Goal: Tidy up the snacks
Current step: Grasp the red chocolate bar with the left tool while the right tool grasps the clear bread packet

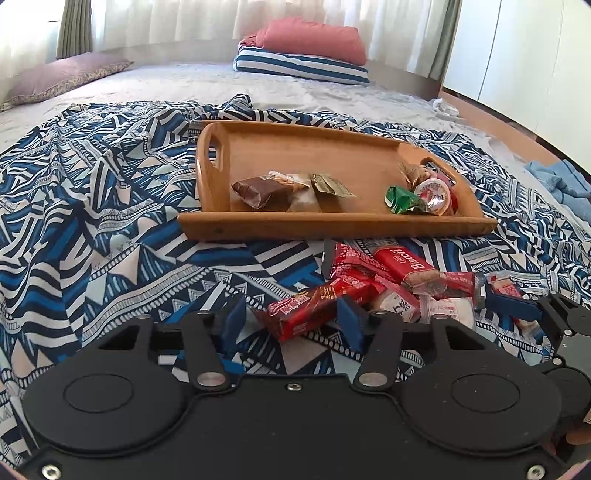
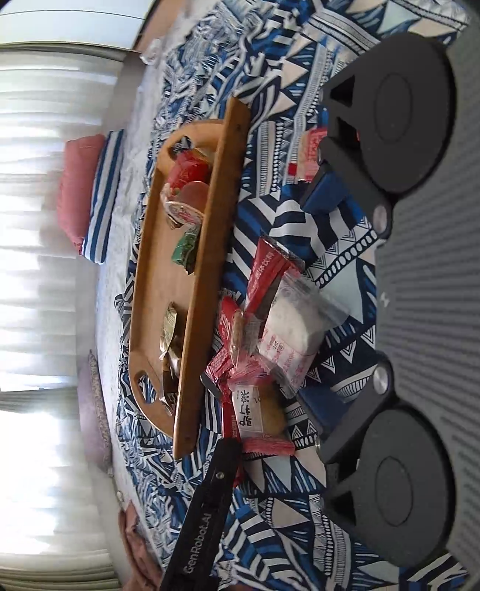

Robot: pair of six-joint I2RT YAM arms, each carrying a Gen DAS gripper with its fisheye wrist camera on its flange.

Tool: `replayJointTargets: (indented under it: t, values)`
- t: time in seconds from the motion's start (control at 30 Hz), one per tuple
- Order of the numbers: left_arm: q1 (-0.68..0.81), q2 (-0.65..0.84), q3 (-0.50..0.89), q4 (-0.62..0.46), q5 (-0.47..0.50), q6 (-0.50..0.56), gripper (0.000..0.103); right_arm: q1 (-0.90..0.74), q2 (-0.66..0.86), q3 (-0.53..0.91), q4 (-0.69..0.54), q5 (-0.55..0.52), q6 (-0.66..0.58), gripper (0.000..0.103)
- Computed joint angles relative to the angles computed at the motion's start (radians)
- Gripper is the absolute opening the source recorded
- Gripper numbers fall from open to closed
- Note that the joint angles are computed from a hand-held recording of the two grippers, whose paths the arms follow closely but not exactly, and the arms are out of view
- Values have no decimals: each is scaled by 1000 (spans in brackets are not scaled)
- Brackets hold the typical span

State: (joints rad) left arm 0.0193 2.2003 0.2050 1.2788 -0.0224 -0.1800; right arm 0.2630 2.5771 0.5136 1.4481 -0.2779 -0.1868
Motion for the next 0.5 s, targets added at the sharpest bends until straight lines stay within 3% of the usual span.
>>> replayJointTargets:
  t: [0.37,0.43,0.5]
  values:
    - [1,45,78,-35,34,-7,71,21,35,-10,69,35,-6,103]
    - [-2,49,80,-32,33,-1,70,21,35,-10,70,34,-6,103]
    - [-5,50,78,-28,32,4,63,19,35,-10,69,31,-6,103]
